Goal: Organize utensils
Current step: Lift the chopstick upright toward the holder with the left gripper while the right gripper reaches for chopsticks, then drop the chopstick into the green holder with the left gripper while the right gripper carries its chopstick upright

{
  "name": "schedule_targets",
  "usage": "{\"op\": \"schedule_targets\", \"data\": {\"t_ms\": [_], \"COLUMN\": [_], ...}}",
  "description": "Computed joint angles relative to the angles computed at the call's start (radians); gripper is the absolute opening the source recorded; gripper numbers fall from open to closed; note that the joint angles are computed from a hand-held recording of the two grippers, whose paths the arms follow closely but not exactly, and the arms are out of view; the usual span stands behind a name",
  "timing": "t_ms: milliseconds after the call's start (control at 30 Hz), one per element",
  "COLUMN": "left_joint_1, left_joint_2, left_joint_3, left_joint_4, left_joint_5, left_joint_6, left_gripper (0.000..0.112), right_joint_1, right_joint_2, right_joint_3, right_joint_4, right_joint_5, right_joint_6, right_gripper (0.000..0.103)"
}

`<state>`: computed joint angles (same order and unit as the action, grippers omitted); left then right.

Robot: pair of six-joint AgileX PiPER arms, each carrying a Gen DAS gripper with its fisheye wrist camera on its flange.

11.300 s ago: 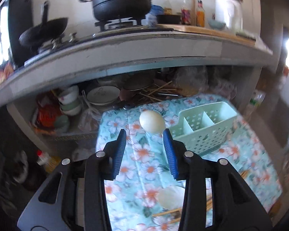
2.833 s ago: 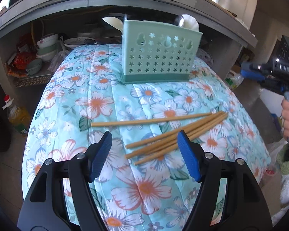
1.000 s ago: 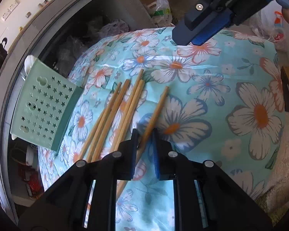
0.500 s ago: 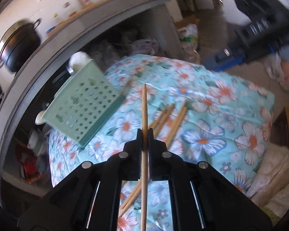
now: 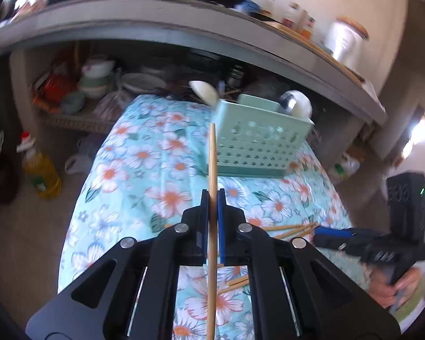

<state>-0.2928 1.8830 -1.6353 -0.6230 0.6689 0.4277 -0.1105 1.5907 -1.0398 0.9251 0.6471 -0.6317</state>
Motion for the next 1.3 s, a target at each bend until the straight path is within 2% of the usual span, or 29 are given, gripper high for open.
{"op": "schedule_targets", "data": {"t_ms": [167, 400, 600, 667, 700, 767, 867, 967, 1067, 1200, 1300], "left_joint_1": [0.103, 0.176, 0.206, 0.209, 0.213, 0.223, 0.225, 0.211, 0.196, 0.183, 0.18], "left_joint_2": [-0.006, -0.01, 0.038, 0.059, 0.074, 0.108, 0.16, 0.216, 0.265, 0.318, 0.341], "left_joint_3": [0.038, 0.073, 0.053, 0.042, 0.034, 0.015, -0.02, -0.069, -0.118, -0.192, -0.237], "left_joint_4": [-0.138, -0.219, -0.272, -0.277, -0.28, -0.296, -0.274, -0.205, -0.148, -0.085, -0.054], "left_joint_5": [0.02, 0.036, 0.066, 0.074, 0.079, 0.097, 0.104, 0.107, 0.12, 0.175, 0.215], "left_joint_6": [0.015, 0.028, 0.034, 0.031, 0.026, 0.019, -0.022, -0.095, -0.158, -0.22, -0.247], "left_gripper": [0.004, 0.004, 0.004, 0.004, 0.004, 0.004, 0.004, 0.004, 0.004, 0.005, 0.005], "right_joint_1": [0.198, 0.331, 0.404, 0.41, 0.408, 0.406, 0.406, 0.381, 0.344, 0.269, 0.221], "right_joint_2": [0.183, 0.481, 0.684, 0.735, 0.747, 0.746, 0.716, 0.66, 0.554, 0.401, 0.248], "right_joint_3": [-0.273, -0.724, -1.023, -1.092, -1.111, -1.113, -1.072, -1.017, -0.9, -0.742, -0.562], "right_joint_4": [-0.302, -0.582, -0.776, -0.797, -0.789, -0.789, -0.823, -0.827, -0.827, -0.782, -0.772], "right_joint_5": [-0.009, 0.183, 0.341, 0.377, 0.389, 0.388, 0.326, 0.261, 0.155, 0.028, -0.093], "right_joint_6": [0.055, 0.058, 0.118, 0.122, 0.119, 0.125, 0.154, 0.197, 0.252, 0.321, 0.391], "right_gripper": [0.033, 0.031, 0.025, 0.022, 0.016, 0.012, 0.007, 0.007, 0.007, 0.007, 0.007]}}
